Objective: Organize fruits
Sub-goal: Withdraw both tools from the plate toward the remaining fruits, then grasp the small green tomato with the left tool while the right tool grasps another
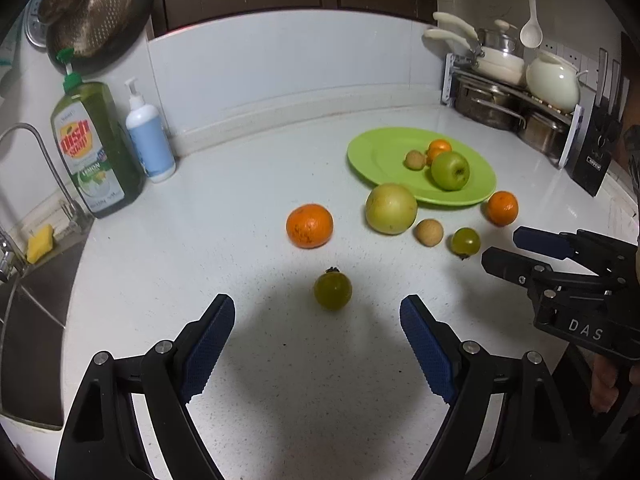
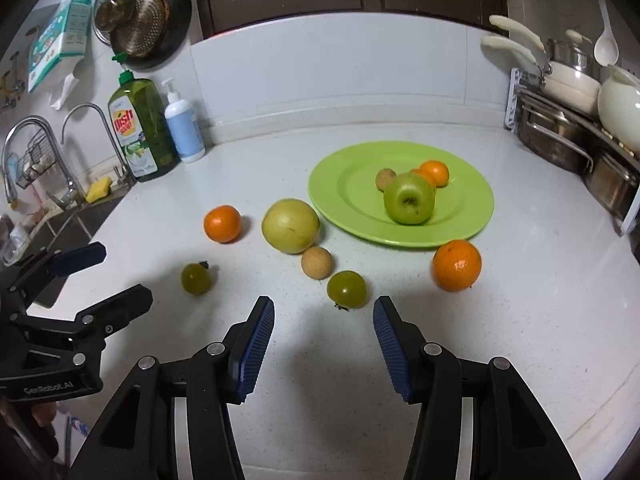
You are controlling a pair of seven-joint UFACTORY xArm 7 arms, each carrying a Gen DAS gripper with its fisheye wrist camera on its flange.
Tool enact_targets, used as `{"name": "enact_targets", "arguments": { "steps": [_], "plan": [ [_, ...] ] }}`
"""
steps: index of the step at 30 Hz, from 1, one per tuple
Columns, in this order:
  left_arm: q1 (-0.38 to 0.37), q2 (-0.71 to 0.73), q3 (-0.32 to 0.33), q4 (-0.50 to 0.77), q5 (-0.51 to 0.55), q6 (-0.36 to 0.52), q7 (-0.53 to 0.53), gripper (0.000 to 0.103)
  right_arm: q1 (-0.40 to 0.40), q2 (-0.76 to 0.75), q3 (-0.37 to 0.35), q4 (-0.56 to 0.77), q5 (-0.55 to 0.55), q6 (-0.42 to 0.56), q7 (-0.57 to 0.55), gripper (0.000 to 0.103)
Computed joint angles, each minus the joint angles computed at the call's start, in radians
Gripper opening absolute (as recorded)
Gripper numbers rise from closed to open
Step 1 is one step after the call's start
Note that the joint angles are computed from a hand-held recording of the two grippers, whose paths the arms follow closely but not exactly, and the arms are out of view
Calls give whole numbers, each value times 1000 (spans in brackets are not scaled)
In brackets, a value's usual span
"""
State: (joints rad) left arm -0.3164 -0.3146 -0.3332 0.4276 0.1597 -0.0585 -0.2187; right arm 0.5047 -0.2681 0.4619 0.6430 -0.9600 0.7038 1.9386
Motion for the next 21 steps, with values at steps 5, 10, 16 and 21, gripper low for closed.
{"name": "enact_targets", "arguments": {
  "steps": [5, 10, 16, 21],
  "plan": [
    [-48, 73, 59, 26, -12, -13, 31, 83, -8, 31, -16, 8, -12, -14, -4, 53],
    [8, 128, 11, 68, 8, -1, 23, 76, -14, 56, -43, 14, -18, -35, -12, 53],
    [-69, 190, 85, 116, -26, 14, 60, 67, -20, 78, -67, 19, -28, -58, -17, 52],
    [-153, 229, 153, 145, -120, 26, 140, 56, -24, 95, -83, 25, -37, -76, -26, 47]
  ]
}}
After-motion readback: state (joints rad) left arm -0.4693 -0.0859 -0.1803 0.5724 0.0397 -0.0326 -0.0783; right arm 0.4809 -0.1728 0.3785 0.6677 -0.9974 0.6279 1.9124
